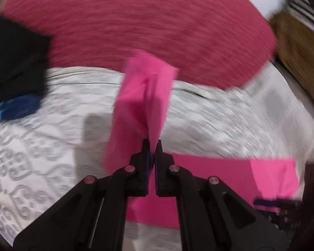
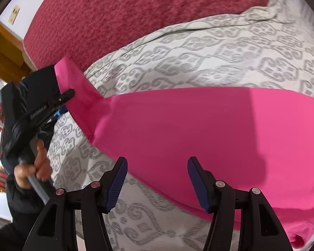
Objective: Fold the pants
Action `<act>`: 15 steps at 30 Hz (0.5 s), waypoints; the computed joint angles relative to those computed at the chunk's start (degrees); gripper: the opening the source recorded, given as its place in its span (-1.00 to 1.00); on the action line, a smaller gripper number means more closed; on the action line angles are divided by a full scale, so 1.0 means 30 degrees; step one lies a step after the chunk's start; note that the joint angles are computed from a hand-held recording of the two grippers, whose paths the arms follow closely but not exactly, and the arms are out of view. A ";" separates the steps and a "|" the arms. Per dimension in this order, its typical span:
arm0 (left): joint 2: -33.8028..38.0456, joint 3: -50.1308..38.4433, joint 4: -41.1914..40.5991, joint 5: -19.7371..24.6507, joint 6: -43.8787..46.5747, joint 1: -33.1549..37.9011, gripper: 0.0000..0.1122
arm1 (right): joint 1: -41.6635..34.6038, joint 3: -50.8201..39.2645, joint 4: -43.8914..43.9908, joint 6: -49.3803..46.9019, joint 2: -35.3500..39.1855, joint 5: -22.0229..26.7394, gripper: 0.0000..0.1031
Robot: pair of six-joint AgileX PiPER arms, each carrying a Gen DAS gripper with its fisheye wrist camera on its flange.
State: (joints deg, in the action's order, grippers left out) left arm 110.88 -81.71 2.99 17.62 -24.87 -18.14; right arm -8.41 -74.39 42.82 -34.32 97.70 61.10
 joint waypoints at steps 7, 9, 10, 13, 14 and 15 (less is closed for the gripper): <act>0.2118 -0.1206 -0.1025 0.1070 0.1923 -0.3781 -0.92 | -0.2249 0.0447 0.0453 -0.0619 0.0247 0.0519 0.18; 0.2829 -0.1537 -0.1215 0.1544 0.2062 -0.4430 -0.92 | -0.2704 0.0456 0.0659 -0.0738 0.0502 0.0804 0.19; 0.2948 -0.1492 -0.0507 0.1628 0.1409 -0.4739 -0.91 | -0.3010 0.0405 0.0843 -0.0775 0.0718 0.1112 0.19; 0.2771 -0.1038 0.1588 0.1451 -0.0170 -0.5455 -0.83 | -0.3461 0.0439 0.1142 -0.0858 0.0949 0.1435 0.19; 0.2608 -0.0891 0.0971 0.1308 0.0563 -0.5412 -0.72 | -0.3604 0.0373 0.1249 -0.0865 0.1072 0.1543 0.19; 0.2331 -0.0544 -0.0136 0.0891 0.1700 -0.5352 -0.68 | -0.3673 0.0391 0.1334 -0.0900 0.1105 0.1605 0.19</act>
